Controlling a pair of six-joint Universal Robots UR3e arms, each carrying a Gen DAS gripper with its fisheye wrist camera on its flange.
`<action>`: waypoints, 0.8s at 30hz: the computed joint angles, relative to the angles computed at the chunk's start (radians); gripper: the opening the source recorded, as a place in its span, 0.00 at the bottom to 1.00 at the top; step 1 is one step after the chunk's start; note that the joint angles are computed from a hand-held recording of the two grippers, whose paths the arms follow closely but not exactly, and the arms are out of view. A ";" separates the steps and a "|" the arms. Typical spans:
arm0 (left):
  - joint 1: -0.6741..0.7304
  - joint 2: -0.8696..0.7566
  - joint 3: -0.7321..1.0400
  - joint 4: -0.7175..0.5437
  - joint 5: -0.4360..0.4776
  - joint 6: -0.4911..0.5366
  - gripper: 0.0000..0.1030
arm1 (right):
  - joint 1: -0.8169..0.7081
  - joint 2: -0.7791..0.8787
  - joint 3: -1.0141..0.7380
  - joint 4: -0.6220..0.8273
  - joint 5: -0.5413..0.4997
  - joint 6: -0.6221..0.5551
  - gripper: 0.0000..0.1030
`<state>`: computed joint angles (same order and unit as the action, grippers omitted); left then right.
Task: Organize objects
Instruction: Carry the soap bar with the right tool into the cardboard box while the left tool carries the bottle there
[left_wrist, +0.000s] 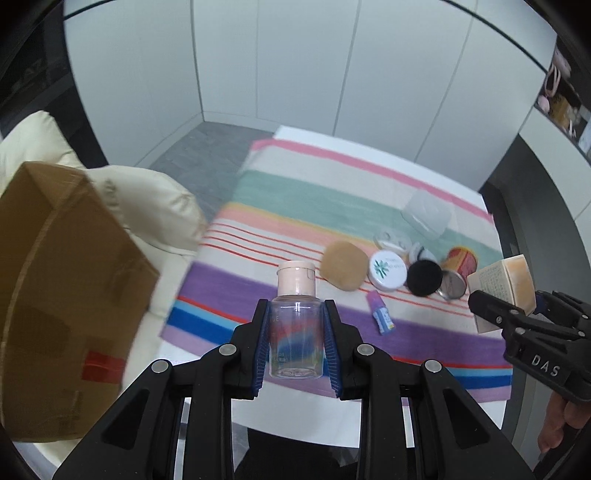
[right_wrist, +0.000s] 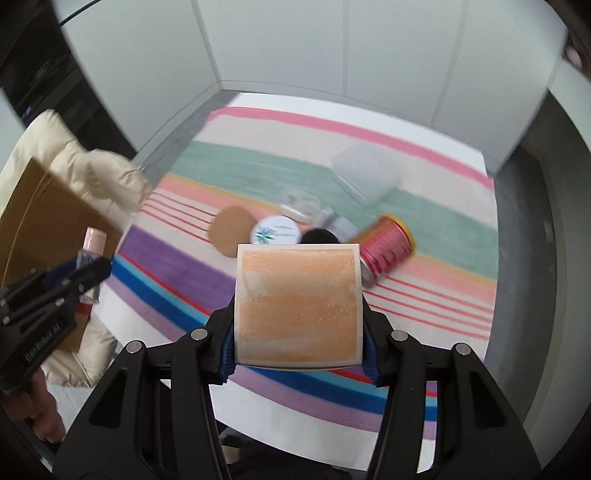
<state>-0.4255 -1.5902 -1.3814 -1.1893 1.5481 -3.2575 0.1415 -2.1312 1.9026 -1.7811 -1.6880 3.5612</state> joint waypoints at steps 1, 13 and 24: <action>0.020 0.028 -0.019 0.014 -0.007 0.009 0.27 | 0.016 0.019 -0.020 -0.002 -0.006 0.002 0.52; 0.254 0.210 -0.014 -0.072 -0.127 0.102 0.27 | 0.242 0.348 -0.326 -0.084 -0.073 0.111 0.52; 0.495 0.360 -0.106 -0.117 -0.210 0.219 0.27 | 0.372 0.590 -0.579 -0.116 -0.115 0.116 0.52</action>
<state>0.0695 -1.2298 -1.4878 -1.3061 1.3377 -3.0389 0.5138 -1.5410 1.3231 -1.8970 -1.8035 3.6773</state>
